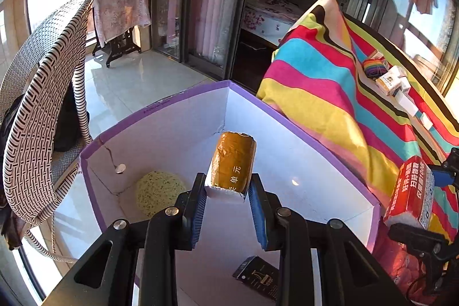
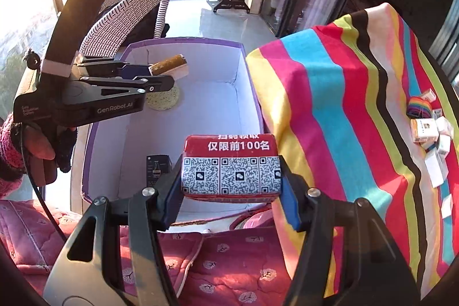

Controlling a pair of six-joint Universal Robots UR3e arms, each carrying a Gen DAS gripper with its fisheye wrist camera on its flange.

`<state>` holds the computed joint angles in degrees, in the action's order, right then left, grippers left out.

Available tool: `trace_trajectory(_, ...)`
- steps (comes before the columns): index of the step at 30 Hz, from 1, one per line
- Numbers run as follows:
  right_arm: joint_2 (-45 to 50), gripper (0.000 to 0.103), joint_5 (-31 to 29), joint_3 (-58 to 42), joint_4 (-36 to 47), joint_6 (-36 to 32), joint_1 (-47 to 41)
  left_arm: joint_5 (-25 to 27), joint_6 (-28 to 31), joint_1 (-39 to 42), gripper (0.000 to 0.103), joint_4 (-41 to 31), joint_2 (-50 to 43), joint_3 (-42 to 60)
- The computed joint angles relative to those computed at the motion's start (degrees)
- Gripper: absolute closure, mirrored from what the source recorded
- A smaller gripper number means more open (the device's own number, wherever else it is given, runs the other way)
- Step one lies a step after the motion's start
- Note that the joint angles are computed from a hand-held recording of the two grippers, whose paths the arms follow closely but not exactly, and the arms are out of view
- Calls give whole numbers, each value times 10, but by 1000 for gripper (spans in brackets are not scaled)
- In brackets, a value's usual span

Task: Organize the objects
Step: 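Carry gold bar and red QR box to the cardboard box and release, then return both grippers to the table of items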

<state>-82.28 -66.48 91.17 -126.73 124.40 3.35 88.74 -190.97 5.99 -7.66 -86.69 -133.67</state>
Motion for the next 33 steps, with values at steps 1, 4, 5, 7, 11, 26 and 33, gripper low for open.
trace_trajectory(1, 3, 41, -6, 1, -7, -1, 12, 0, -2, 8, 72, 0, 3, -5)
trace_trajectory(4, 12, 41, -23, 4, -28, -5, 41, 6, 1, 25, 72, -12, 15, -13)
trace_trajectory(5, 15, 41, -25, 5, -32, -8, 47, 9, 2, 27, 72, -14, 17, -15)
trace_trajectory(7, 20, 41, -27, 6, -37, -13, 57, 18, 4, 30, 72, -14, 21, -20)
trace_trajectory(11, 17, 41, -23, 15, -39, -25, 64, 21, -8, 38, 67, -32, 19, -18)
trace_trajectory(26, 10, 21, 3, 29, -87, 26, -37, 29, -63, -76, 24, -67, -90, 139)
trace_trajectory(33, 99, 17, -22, -92, -75, 144, -186, -59, -42, -197, 19, -169, -329, 519)
